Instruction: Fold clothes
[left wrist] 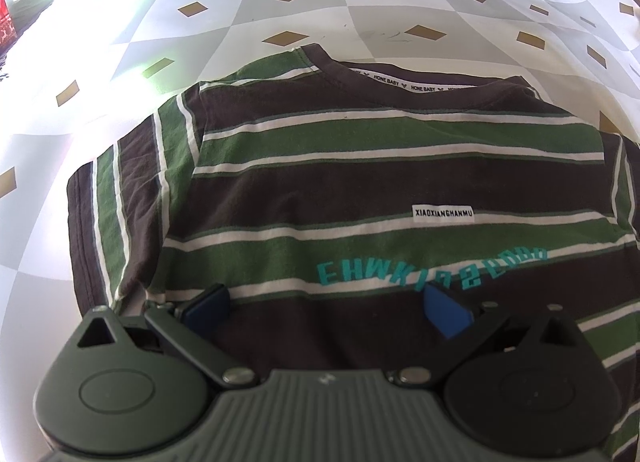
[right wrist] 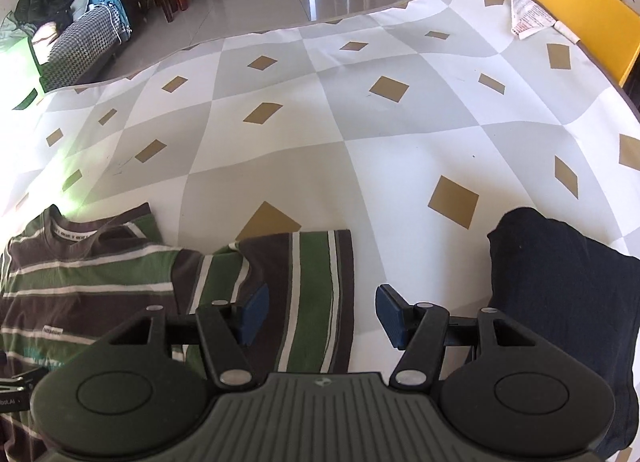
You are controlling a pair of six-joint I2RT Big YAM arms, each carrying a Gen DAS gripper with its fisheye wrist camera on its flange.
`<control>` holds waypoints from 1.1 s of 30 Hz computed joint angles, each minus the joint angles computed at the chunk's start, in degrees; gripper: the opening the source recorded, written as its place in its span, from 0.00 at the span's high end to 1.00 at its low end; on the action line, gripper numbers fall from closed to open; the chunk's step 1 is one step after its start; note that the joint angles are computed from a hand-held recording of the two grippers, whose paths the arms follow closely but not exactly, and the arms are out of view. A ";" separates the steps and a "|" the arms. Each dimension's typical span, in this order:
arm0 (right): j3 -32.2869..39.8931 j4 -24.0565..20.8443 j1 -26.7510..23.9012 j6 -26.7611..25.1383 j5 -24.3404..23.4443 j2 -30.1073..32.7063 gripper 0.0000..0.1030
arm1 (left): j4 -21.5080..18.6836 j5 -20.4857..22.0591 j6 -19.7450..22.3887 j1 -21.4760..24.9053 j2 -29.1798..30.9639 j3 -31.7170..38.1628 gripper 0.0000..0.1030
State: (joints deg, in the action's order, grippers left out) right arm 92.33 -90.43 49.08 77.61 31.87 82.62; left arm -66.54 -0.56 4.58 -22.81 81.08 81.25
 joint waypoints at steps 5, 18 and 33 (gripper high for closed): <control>-2.90 6.02 -2.99 0.25 -0.93 -0.91 0.44 | 0.20 0.14 -0.06 0.00 -0.08 -0.12 0.00; -3.38 13.51 -5.54 -1.89 -5.38 1.09 0.44 | 0.76 0.30 -0.25 0.02 -0.27 -0.47 0.00; 2.14 6.08 -3.98 -8.47 0.09 7.93 0.59 | 1.28 0.25 -0.40 0.12 -0.62 -0.90 0.00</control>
